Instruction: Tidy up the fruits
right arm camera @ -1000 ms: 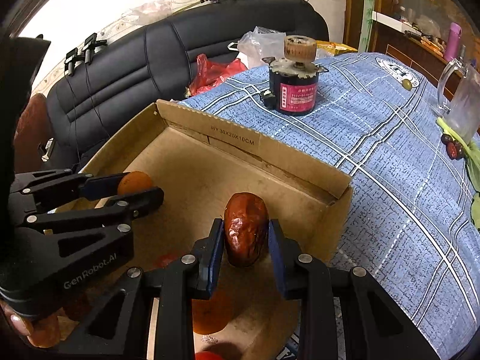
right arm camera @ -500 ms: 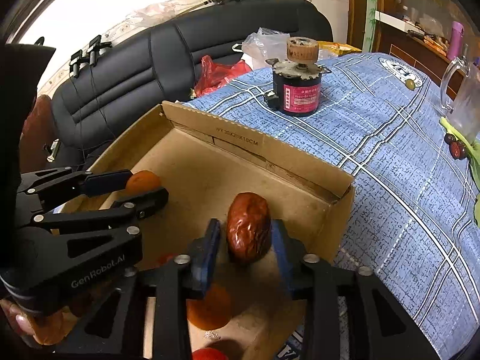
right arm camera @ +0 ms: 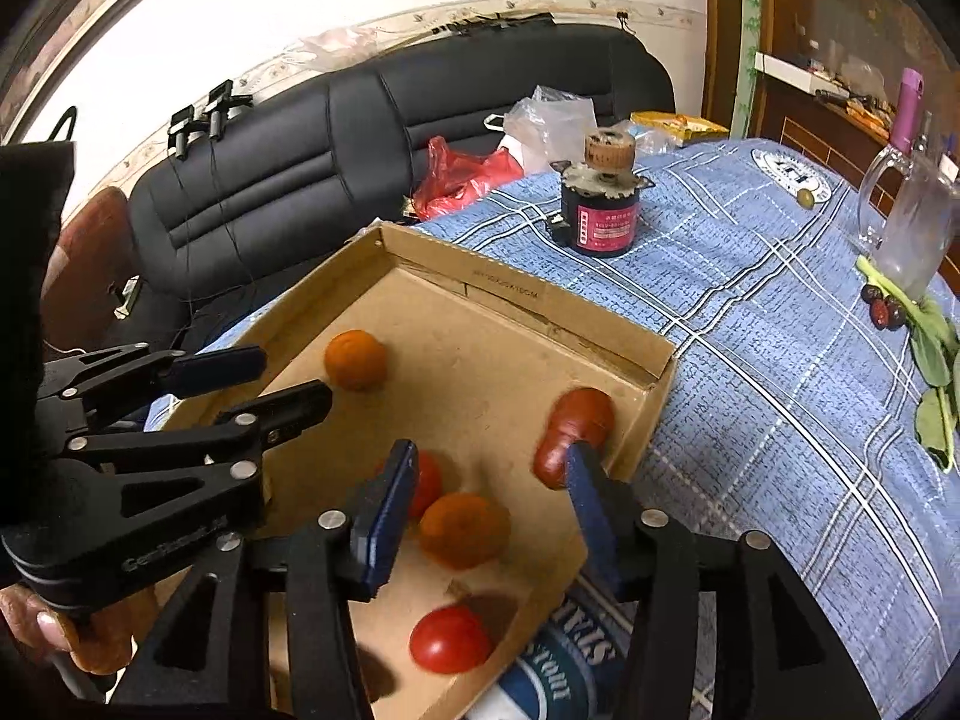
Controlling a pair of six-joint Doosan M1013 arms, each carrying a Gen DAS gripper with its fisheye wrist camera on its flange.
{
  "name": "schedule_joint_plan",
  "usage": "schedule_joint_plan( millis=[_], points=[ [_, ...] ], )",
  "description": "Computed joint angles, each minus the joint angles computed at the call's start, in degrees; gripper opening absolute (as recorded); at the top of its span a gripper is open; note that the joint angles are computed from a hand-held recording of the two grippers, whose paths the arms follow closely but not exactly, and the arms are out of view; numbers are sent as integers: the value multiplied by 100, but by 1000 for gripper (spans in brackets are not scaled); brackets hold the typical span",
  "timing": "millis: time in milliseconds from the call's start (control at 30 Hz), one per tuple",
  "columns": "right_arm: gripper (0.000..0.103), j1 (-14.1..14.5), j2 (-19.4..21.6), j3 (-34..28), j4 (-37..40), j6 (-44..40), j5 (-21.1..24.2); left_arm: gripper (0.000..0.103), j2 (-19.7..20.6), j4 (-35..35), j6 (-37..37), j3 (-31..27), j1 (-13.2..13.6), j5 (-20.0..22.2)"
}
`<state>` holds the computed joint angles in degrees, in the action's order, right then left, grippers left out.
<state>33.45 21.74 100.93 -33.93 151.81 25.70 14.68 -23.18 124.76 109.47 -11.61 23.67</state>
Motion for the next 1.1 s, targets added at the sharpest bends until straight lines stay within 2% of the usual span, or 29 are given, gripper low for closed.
schedule_joint_plan(
  millis=[100,200,267,400,500,800,900,967,1000,1100],
  points=[
    [54,48,-108,114,-98,107,-90,58,-162,-444,390,165,81,-71],
    [65,106,-221,244,-209,136,-273,58,-343,-994,849,342,188,-94],
    [68,160,-285,320,-266,114,-341,58,-454,-1254,1112,456,225,-148],
    [70,242,-349,392,-155,-162,-360,58,-631,-1461,1447,660,260,-275],
    [78,302,-421,498,-199,-247,-403,58,-781,-1616,1717,843,281,-405],
    [84,435,-603,774,-242,-436,-558,63,-1081,-1978,2326,1258,368,-612],
    [86,489,-657,839,-180,-702,-632,66,-1193,-2500,2934,1411,412,-708],
    [88,529,-697,896,-75,-994,-750,80,-1269,-2932,3416,1517,433,-777],
    [89,546,-712,921,-30,-1126,-799,81,-1324,-3341,3867,1592,462,-795],
    [91,632,-734,989,16,-1410,-808,82,-1426,-4000,4659,1723,511,-792]
  ],
)
